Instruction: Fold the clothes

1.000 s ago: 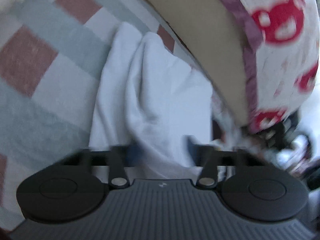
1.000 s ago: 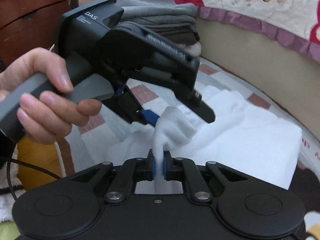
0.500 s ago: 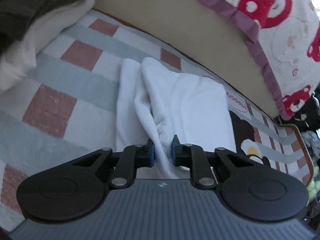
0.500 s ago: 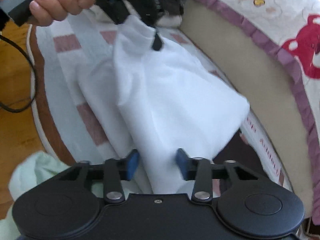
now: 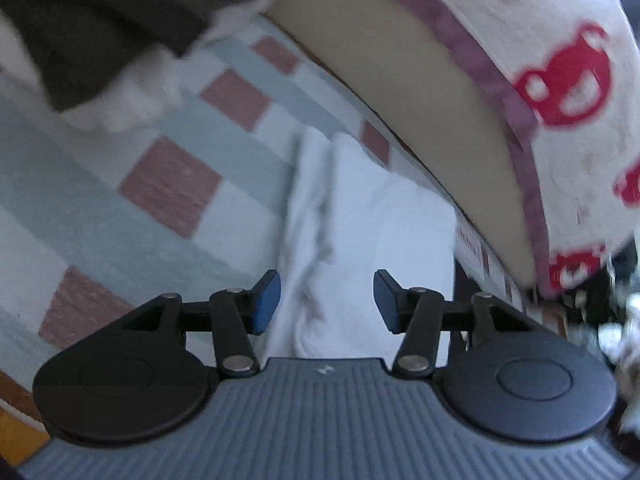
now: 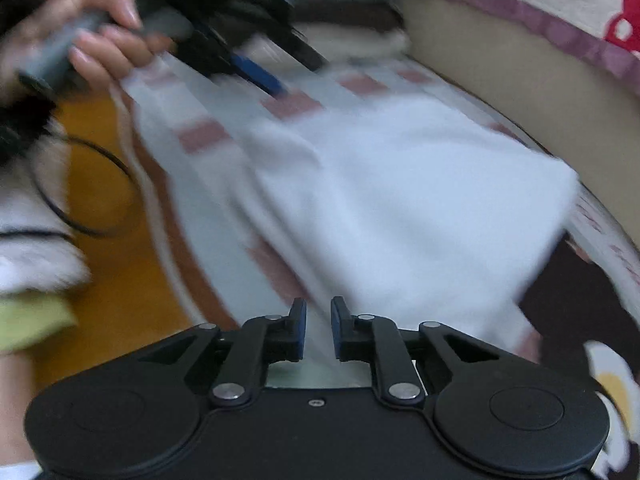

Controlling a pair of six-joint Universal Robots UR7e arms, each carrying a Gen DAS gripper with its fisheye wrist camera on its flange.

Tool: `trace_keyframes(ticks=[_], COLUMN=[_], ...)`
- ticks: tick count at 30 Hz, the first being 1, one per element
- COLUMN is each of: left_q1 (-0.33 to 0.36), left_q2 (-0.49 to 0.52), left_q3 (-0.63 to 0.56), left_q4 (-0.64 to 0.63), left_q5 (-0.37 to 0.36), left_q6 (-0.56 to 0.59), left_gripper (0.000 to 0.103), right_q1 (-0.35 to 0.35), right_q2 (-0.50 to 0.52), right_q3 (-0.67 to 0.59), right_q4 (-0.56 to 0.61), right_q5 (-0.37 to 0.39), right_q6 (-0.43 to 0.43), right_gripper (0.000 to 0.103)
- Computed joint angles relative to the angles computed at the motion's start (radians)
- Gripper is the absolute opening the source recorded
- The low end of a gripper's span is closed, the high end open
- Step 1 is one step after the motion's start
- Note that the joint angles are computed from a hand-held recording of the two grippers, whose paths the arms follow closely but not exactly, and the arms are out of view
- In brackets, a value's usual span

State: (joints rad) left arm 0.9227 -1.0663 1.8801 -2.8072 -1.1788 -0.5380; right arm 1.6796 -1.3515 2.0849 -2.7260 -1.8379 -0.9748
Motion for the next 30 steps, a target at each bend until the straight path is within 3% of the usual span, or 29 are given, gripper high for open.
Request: trace_keyframes(ticks=[2, 3, 4, 7, 11, 13, 18, 20, 23, 26, 30], left_q1=[-0.013, -0.018, -0.024, -0.037, -0.013, -0.021, -0.045, -0.041, -0.027, -0.037, -0.007], left_q2=[0.019, 0.031, 0.042, 0.056, 0.04, 0.037, 0.022, 0.004, -0.025, 0.008, 0.128], left_q3=[-0.026, -0.039, -0.047, -0.054, -0.052, -0.053, -0.057, -0.05, -0.013, -0.028, -0.175], left_q4=[0.087, 0.135, 0.18, 0.306, 0.344, 0.378, 0.444, 0.412, 0.224, 0.064, 0.036], left_q5=[-0.006, 0.002, 0.025, 0.146, 0.097, 0.11, 0.152, 0.127, 0.081, 0.128, 0.114], left_q6=[0.072, 0.092, 0.088, 0.004, -0.048, -0.05, -0.072, -0.087, -0.072, 0.071, 0.283], left_gripper=[0.057, 0.066, 0.066, 0.06, 0.055, 0.056, 0.056, 0.055, 0.055, 0.055, 0.055], right_q1=[0.004, 0.006, 0.008, 0.006, -0.037, -0.061, -0.082, -0.091, -0.111, -0.134, -0.147], right_q2=[-0.001, 0.006, 0.015, 0.03, -0.011, -0.035, -0.02, -0.012, 0.002, 0.029, 0.1], right_q3=[0.005, 0.003, 0.002, -0.015, -0.026, -0.031, -0.027, -0.03, -0.039, -0.095, -0.205], right_q4=[-0.024, -0.047, -0.073, -0.104, -0.036, 0.002, -0.104, -0.148, -0.215, -0.19, -0.157], right_q5=[0.032, 0.028, 0.018, -0.024, 0.057, 0.103, 0.023, -0.009, -0.057, -0.057, 0.012], right_q6=[-0.009, -0.009, 0.001, 0.096, 0.202, 0.236, 0.289, 0.331, 0.419, 0.513, 0.565], right_gripper=[0.035, 0.036, 0.036, 0.037, 0.037, 0.037, 0.037, 0.044, 0.049, 0.05, 0.058])
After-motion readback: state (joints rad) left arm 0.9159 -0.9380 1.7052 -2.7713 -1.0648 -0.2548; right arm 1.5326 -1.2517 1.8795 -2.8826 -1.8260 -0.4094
